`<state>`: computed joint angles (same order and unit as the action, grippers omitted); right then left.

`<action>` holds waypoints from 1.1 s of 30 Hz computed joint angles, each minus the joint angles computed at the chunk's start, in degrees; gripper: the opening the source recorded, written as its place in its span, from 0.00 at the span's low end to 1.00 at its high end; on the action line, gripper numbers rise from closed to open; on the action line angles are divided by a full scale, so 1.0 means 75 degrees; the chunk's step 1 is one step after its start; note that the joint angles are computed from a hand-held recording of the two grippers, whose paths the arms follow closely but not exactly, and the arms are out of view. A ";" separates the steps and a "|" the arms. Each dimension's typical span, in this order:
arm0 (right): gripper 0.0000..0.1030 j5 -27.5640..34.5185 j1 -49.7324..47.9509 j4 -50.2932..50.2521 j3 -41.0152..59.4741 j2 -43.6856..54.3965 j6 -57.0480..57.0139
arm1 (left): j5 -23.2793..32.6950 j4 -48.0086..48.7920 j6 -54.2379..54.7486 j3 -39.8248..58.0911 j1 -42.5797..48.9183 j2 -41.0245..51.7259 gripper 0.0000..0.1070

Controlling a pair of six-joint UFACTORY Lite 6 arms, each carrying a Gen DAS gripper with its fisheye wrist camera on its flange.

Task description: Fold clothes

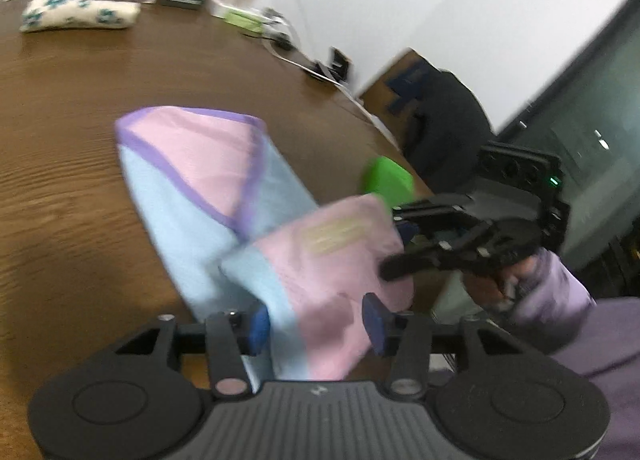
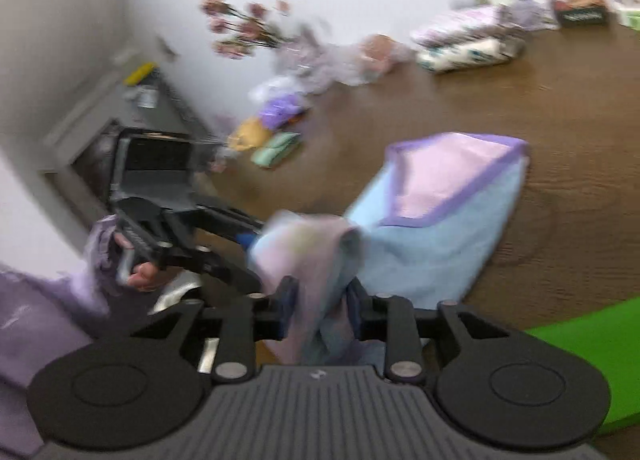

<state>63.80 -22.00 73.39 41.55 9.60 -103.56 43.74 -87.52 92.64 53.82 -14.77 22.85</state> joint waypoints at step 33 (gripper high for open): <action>0.26 -0.3094 0.2232 0.2773 -0.3075 -0.4022 -0.2233 | -0.0118 -0.7038 0.6877 -0.3295 -0.1225 -0.1957 0.42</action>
